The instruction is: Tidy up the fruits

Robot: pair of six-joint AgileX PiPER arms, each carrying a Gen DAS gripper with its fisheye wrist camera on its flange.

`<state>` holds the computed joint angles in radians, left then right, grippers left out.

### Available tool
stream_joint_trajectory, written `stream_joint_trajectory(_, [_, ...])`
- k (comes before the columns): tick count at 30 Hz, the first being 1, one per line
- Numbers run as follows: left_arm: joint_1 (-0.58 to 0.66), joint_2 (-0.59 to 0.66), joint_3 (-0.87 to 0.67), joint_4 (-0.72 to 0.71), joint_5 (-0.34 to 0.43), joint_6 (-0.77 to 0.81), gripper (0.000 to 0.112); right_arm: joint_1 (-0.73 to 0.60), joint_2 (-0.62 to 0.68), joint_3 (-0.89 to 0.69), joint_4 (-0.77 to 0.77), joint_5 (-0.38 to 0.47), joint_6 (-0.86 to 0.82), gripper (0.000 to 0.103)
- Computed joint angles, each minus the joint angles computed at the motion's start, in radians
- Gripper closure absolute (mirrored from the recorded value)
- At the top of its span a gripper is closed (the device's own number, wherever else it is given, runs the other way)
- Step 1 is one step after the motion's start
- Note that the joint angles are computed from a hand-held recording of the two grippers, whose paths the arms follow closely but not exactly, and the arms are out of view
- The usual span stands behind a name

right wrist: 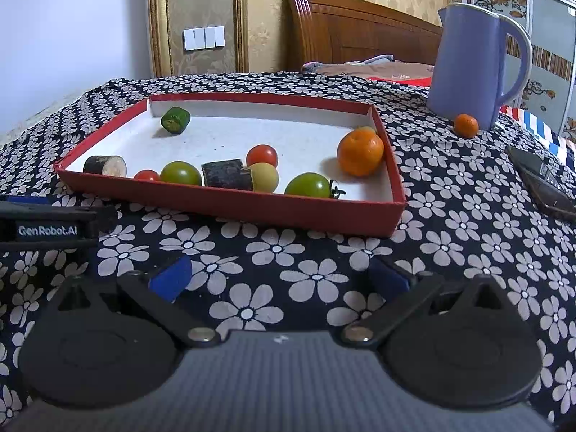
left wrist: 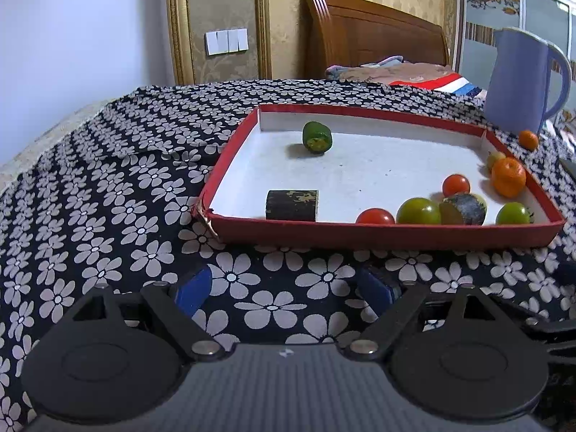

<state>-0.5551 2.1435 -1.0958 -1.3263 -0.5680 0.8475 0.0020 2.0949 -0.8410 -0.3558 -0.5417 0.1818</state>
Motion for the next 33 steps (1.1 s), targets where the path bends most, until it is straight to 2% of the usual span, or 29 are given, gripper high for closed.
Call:
stream_joint_trajectory(3, [-0.009,0.006,-0.005,-0.010,-0.015,0.014,0.023,-0.010,0.003,-0.004,-0.035,0.000,0.039,0.000])
stream_joint_trajectory(7, [0.007,-0.001,0.011,0.048,0.013,-0.041,0.018,-0.017,0.004,-0.006,-0.060,-0.001,0.066,0.000])
stream_joint_trajectory(33, [0.007,0.005,0.007,0.050,0.013,-0.041,0.014,-0.018,0.006,-0.007,-0.062,-0.002,0.068,0.000])
